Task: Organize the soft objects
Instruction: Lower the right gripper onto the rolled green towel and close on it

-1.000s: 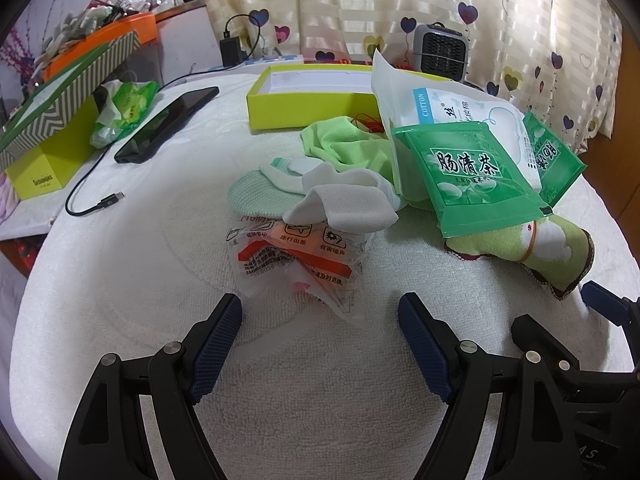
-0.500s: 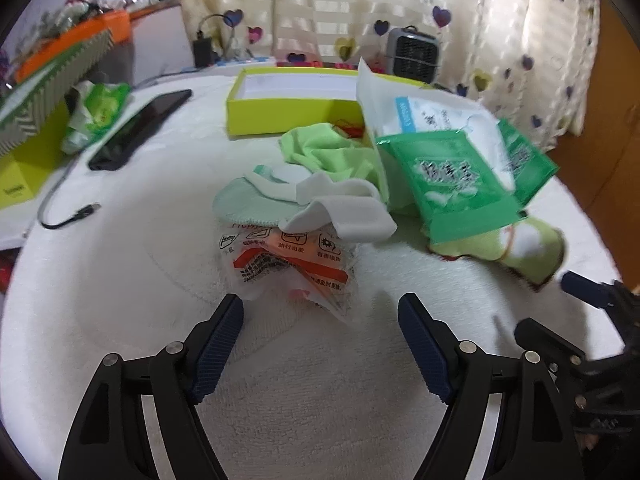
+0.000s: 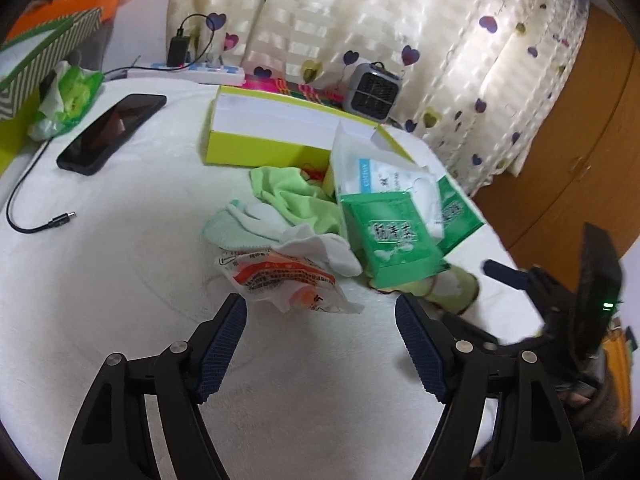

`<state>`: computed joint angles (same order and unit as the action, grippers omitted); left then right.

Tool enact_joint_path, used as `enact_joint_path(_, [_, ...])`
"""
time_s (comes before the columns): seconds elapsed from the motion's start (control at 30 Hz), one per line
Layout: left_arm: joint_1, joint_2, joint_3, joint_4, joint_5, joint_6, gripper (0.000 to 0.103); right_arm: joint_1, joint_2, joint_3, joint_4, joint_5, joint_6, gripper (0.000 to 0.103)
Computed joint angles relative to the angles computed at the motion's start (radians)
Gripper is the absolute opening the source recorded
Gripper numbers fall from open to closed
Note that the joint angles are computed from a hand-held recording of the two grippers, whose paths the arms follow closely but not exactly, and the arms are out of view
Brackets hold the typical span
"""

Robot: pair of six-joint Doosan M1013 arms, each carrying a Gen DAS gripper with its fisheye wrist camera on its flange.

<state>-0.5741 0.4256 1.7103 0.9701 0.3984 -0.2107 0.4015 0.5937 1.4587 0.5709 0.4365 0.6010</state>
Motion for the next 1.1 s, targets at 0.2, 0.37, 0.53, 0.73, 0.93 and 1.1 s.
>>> enact_joint_path(0.2, [-0.004,-0.039,0.038,0.087,-0.036,-0.088,0.077,0.004,0.028,-0.050,-0.028,0.044,-0.003,0.095])
enact_joint_path(0.37, [0.001,-0.048,0.041,0.094,-0.050,-0.101,0.077,0.013,0.061,-0.101,-0.091,0.100,0.028,0.083])
enact_joint_path(0.53, [0.019,-0.033,0.021,0.006,-0.111,-0.023,0.077,0.017,0.080,-0.127,-0.111,0.148,0.038,0.065])
enact_joint_path(0.73, [0.032,-0.005,-0.018,-0.149,-0.149,0.142,0.077,0.013,0.079,-0.127,-0.093,0.168,0.029,0.054])
enact_joint_path(0.93, [0.045,0.029,-0.059,-0.388,-0.155,0.374,0.077,0.004,0.067,-0.108,-0.061,0.164,0.024,0.042])
enact_joint_path(1.1, [0.057,0.054,-0.093,-0.613,-0.143,0.563,0.077,-0.009,0.047,-0.074,-0.034,0.145,0.018,0.036])
